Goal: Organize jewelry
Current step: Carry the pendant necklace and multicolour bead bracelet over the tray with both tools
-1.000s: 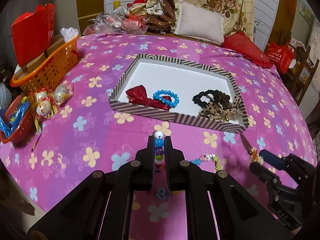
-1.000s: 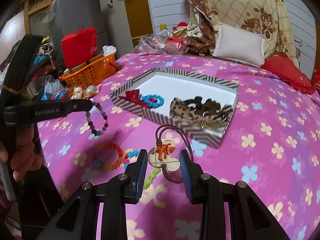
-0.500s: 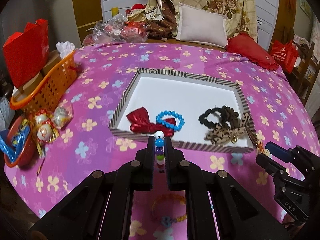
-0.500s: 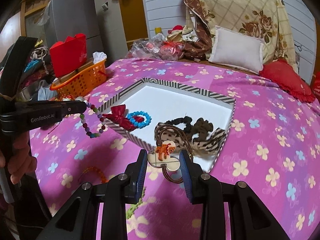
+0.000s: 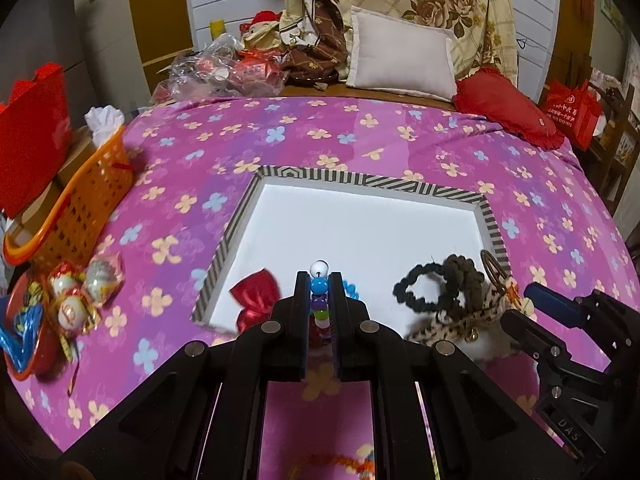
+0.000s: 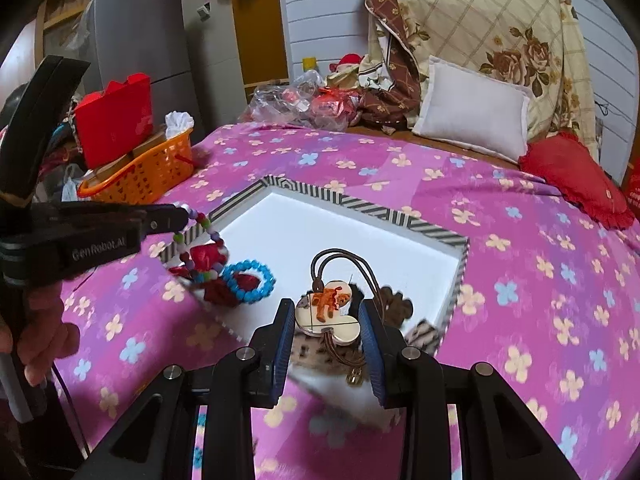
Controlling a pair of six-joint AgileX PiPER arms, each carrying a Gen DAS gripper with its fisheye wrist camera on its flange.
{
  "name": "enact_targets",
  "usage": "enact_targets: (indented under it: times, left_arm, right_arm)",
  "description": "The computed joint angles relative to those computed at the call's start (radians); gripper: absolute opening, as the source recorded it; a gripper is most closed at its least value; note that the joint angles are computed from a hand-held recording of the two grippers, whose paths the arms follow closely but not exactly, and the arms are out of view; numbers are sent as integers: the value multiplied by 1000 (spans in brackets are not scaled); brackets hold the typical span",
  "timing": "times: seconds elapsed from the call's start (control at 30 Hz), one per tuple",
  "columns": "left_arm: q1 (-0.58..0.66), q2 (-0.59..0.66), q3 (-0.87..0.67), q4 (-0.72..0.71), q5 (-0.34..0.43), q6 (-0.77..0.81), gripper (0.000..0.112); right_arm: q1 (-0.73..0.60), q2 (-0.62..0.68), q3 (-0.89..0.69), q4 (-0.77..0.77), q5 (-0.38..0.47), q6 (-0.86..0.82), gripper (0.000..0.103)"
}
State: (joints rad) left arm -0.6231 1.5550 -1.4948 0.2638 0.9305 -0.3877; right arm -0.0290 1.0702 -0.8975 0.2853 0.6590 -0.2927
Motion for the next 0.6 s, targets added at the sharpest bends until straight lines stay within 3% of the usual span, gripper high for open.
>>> enact_targets:
  times: [0.6]
  left_arm:
    - [64, 246, -146, -39, -33, 44, 7]
  right_arm:
    - [45, 314, -121, -33, -111, 26, 32]
